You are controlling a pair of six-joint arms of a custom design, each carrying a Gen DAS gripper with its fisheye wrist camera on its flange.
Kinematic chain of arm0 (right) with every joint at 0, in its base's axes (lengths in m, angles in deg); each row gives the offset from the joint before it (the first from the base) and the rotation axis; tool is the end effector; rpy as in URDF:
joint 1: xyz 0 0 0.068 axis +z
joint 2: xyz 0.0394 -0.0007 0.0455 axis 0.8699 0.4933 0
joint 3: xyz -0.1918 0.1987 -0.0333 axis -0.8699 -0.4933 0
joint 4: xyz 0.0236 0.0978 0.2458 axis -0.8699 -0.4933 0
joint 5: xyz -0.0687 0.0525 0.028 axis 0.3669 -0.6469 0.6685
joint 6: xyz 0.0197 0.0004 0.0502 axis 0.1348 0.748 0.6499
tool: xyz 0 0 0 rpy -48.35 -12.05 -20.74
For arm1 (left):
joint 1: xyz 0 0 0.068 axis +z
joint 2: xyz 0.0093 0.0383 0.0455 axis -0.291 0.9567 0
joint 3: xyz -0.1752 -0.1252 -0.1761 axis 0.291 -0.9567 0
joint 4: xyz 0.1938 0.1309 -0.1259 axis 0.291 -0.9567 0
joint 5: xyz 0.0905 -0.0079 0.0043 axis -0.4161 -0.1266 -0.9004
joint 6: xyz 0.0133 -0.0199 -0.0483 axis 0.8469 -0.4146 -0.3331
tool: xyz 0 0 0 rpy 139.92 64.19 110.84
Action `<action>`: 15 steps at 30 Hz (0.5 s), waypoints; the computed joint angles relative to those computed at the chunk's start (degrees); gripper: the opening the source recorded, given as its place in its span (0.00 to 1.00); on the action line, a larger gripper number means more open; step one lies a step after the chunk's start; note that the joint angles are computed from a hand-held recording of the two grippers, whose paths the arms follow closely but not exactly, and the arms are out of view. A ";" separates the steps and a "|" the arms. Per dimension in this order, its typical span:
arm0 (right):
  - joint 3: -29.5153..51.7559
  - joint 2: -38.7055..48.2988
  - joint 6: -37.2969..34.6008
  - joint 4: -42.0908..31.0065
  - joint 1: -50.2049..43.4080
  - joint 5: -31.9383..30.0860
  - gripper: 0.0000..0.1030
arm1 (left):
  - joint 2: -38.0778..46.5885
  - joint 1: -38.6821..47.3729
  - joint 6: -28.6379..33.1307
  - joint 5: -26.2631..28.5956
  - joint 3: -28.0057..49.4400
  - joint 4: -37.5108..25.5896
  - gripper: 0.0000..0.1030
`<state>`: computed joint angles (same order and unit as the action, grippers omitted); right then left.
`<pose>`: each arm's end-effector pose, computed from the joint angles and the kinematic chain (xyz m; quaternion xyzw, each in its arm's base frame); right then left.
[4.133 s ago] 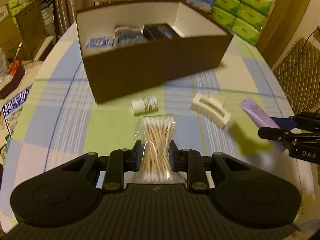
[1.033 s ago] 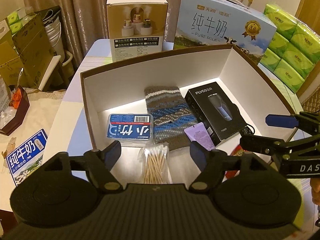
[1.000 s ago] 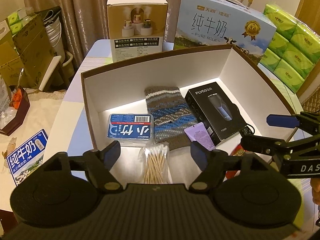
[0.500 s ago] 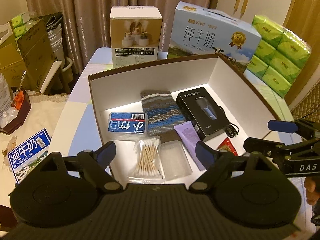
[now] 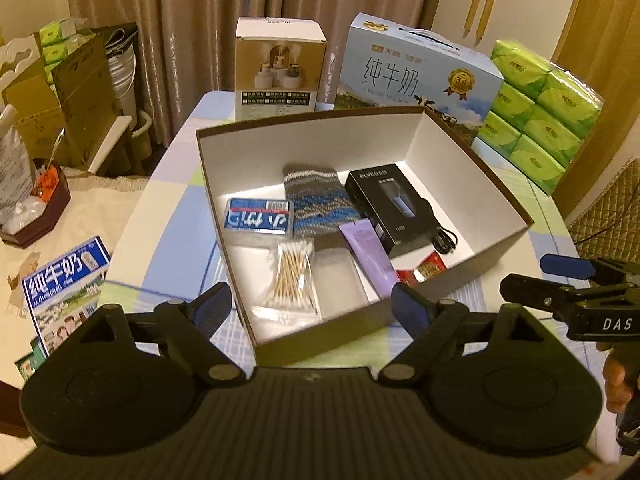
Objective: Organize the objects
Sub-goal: 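Lift both tools out of the box toward the pill bottle and hair clip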
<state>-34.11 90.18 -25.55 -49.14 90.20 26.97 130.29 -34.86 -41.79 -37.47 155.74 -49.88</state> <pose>0.2720 0.1571 0.2306 -0.0844 0.9077 0.1884 0.3654 0.3266 -0.1073 0.2812 0.0953 0.9353 -0.0946 0.3274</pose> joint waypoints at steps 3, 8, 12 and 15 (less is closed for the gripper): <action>-1.94 -2.13 0.59 -0.45 0.90 0.33 0.94 | -2.16 -0.38 -0.73 -0.15 -2.03 -0.14 0.81; -4.72 -5.24 1.59 -1.70 2.26 0.93 0.94 | -5.07 -1.22 -1.48 -0.44 -5.01 -0.62 0.81; -6.39 -7.14 2.40 -2.70 3.07 1.26 0.94 | -6.75 -1.96 -2.16 -0.64 -7.10 -1.04 0.81; -7.60 -8.45 2.88 -3.31 3.69 1.58 0.94 | -7.63 -2.50 -2.64 -0.46 -8.57 -1.21 0.81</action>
